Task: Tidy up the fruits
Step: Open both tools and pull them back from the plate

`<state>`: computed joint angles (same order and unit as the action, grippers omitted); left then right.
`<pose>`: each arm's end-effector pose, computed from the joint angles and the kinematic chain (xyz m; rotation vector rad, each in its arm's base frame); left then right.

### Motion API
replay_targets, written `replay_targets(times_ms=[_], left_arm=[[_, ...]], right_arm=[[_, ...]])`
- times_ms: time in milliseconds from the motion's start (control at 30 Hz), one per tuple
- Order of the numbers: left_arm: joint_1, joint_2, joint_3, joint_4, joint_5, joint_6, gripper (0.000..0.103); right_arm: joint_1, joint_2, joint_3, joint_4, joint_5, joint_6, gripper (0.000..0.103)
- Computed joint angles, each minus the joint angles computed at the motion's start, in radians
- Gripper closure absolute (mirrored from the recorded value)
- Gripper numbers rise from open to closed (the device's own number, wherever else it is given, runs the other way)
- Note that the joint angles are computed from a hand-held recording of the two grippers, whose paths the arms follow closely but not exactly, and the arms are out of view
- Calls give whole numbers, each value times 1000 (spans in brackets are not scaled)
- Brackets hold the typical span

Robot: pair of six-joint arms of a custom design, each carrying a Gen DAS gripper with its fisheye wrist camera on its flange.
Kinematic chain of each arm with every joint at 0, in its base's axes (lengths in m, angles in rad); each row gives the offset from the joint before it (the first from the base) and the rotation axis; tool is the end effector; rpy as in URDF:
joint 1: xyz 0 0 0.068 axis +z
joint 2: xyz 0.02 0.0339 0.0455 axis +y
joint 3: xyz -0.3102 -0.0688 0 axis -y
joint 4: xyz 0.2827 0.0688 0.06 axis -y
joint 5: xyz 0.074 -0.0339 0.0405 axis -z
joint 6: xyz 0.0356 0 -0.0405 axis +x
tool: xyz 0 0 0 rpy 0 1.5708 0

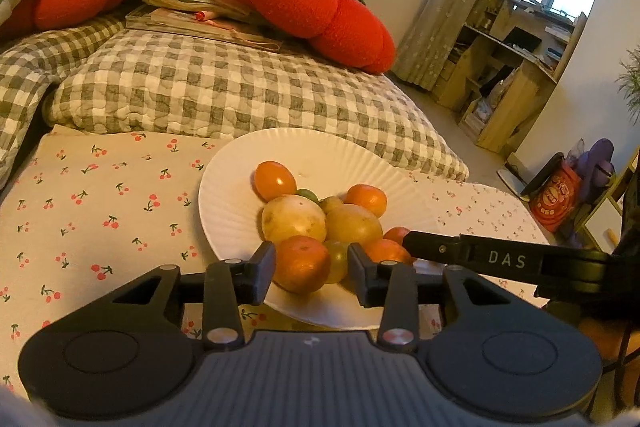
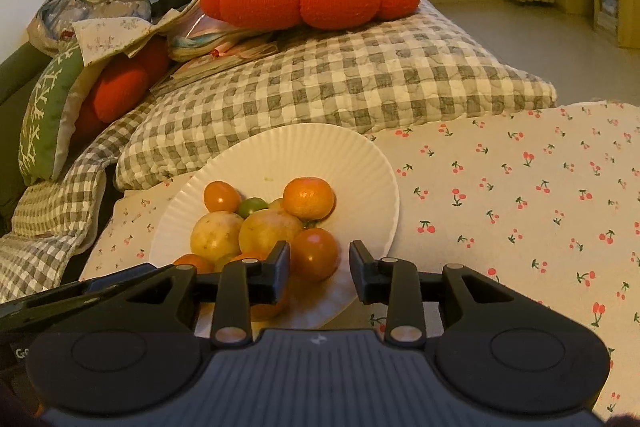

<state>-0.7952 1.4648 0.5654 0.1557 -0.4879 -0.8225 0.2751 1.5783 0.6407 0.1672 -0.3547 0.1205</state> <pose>0.2133 -0.1937 0.1666 -0.2725 2.2144 -0.3231 0.2998 0.0975 0.1565 -0.3599 2.3341 0.6096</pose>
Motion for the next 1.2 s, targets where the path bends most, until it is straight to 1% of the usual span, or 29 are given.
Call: replay_targets(times_ms=[233,533,667,900,1033,1200], left_arm=[[-2,-58,-21,-30,-16,-34,62],[-23,-154,-48,-100,-49,-106,55],[-69,-170,-43,-170,-71,-162,54],[-172,-184,-13,-348,-143,-238,51],[-231,-207,-19,-415,-166,-295,49],[-290,-199,-8,-480,-197,-352,48]], right_arm=[[-12,-43,-9,1,-25,18,62],[-45,-82,-8,-43,-64,43,59],[-36,-133,-25,-66,-72,25,56],[-20,-238,-59,-126,-52,-14,49],[-20,-274,-69,-164,-52,-31,48],[-3,-305,-79,-182,-5,-33,44]])
